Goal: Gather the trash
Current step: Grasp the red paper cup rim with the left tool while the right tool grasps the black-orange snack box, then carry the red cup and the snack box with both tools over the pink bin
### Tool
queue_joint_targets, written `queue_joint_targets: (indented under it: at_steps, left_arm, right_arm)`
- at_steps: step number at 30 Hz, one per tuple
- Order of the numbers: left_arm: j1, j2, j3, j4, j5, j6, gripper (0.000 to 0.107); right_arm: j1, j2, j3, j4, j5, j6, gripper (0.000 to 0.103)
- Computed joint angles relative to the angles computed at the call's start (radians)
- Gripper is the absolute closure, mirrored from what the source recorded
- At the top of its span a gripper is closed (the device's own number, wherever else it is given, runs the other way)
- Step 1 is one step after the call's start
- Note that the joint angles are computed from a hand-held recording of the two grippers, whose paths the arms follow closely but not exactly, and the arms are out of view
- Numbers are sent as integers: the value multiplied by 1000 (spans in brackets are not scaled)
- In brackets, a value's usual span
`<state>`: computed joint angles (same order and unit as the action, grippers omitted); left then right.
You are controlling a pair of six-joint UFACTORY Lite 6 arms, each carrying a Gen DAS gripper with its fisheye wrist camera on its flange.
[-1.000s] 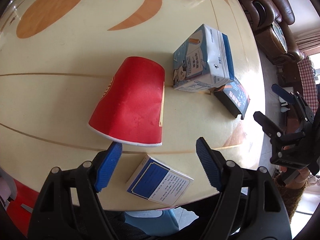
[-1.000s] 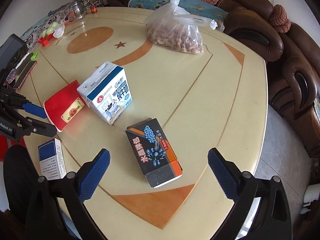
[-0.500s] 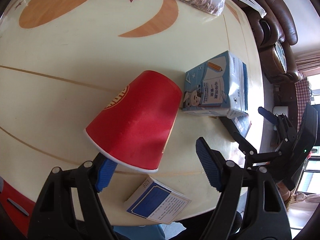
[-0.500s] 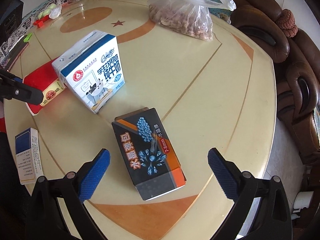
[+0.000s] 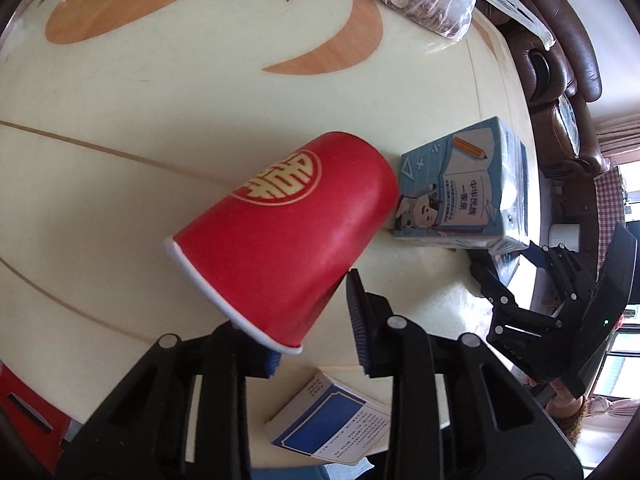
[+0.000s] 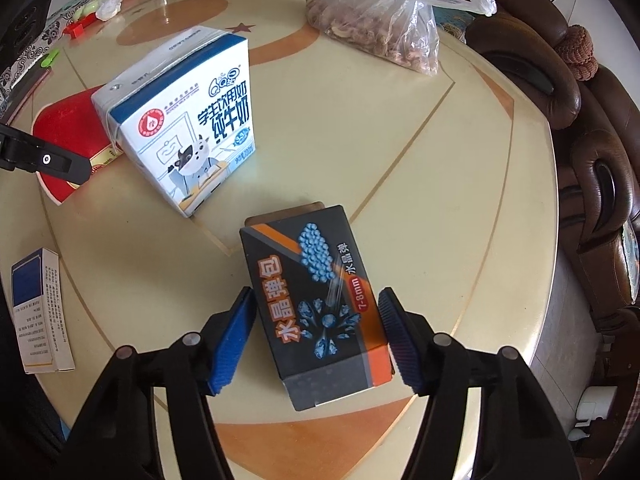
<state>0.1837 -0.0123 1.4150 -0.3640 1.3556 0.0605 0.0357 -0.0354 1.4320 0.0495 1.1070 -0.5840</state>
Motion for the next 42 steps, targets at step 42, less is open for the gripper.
queue_joint_targets:
  at_steps: [42]
  left_arm:
    - [-70, -167, 146, 154, 122, 30, 102]
  right_arm:
    - [-10, -179, 115, -31, 247, 152, 47]
